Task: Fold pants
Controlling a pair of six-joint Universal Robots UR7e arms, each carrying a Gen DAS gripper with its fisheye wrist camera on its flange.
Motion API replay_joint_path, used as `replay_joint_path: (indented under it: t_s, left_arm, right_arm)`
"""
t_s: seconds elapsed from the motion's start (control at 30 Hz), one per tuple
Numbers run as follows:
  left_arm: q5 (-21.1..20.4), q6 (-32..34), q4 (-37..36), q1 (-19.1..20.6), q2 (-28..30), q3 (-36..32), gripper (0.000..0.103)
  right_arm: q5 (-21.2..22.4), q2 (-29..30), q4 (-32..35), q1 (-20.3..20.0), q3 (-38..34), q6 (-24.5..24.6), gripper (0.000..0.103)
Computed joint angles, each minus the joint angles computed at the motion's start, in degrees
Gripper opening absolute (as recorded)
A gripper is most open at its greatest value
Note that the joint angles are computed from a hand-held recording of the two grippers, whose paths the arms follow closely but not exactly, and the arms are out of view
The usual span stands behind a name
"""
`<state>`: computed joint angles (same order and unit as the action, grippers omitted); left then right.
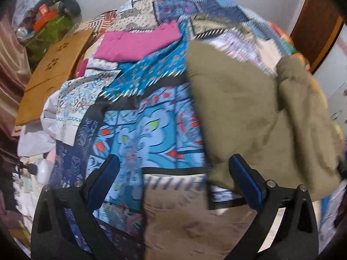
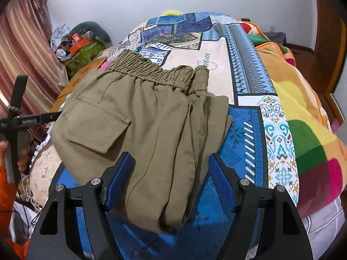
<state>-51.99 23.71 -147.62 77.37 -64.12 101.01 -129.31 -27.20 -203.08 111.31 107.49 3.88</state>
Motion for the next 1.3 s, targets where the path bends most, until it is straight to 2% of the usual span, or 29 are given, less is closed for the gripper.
replay_joint_path:
  t_s: [0.07,0.23,0.33,0.43,0.5,0.63,0.7,0.77,0.83,0.9,0.97,1.03,1.13,1.3]
  left_arm:
    - [-2.3,-0.1,0.2,1.1,-0.6,-0.2,0.103]
    - [-1.3,0.1,-0.8,1.8,-1.5,0.6,0.103]
    - [5.1,2.6,-5.9,1.2,-0.7,1.5,0.103]
    - [4.2,1.0,-2.2,1.7,-1.3,-0.2,0.1]
    - [4.4,2.5,-3.1,1.2,-1.7,-0.2,0.099]
    - [-0.3,4.1,-2.5,-0.2,-2.6,-0.6,0.099]
    - [-2.8,5.4,-1.8,-1.0,-2.2,-1.0,0.099]
    - [-3.7,6.1,-1.5,-1.6,-1.0,-1.4,0.099]
    - [-2.3,6.5,-1.5,-1.7,0.8,-1.9,0.099]
    - [1.8,7.8,-3.6,-1.5,2.8,-1.7,0.1]
    - [0.4,8.3,-5.1,-0.5,2.3,-1.2,0.1]
    - [0.0,7.0,-3.3,0.2,1.7,-1.9,0.1]
    - [5.3,7.8,-5.5,0.2,2.2,-2.2,0.1]
    - [0.2,5.5,-1.0,0.4,0.9,-4.5,0.1]
  right_arm:
    - [-0.5,0.3,-0.3,-0.3,-0.5,-1.2,0.069]
    - [-0.2,0.0,-0.5,-1.9,-0.7,-2.8,0.069]
    - [1.4,-0.8,-0.2,-2.8,-0.2,-2.8,0.069]
    - [-2.8,-0.4,0.2,-2.0,-1.0,-3.0,0.067]
    - [-3.8,-1.3,1.5,-1.8,-0.4,-0.7,0.066]
    - [-4.5,-2.3,-0.4,-1.1,1.0,0.4,0.066]
    - [-5.2,-2.4,-1.5,-0.4,0.9,-0.4,0.066]
    - [-5.0,-2.2,-1.7,-0.3,0.1,-1.4,0.066]
    - [-4.6,-1.9,-0.9,-0.5,-0.6,-1.8,0.066]
    - [-4.7,-1.7,0.9,-0.9,-1.4,-1.3,0.066]
    - [-4.3,-1.7,1.7,-1.3,-1.2,-0.4,0.066]
    - [-4.2,-2.1,1.3,-1.5,-0.3,0.3,0.066]
    - [-4.1,-2.9,-0.3,-1.5,1.1,0.8,0.066]
    - [-5.4,-3.5,0.3,-1.7,1.2,1.0,0.066]
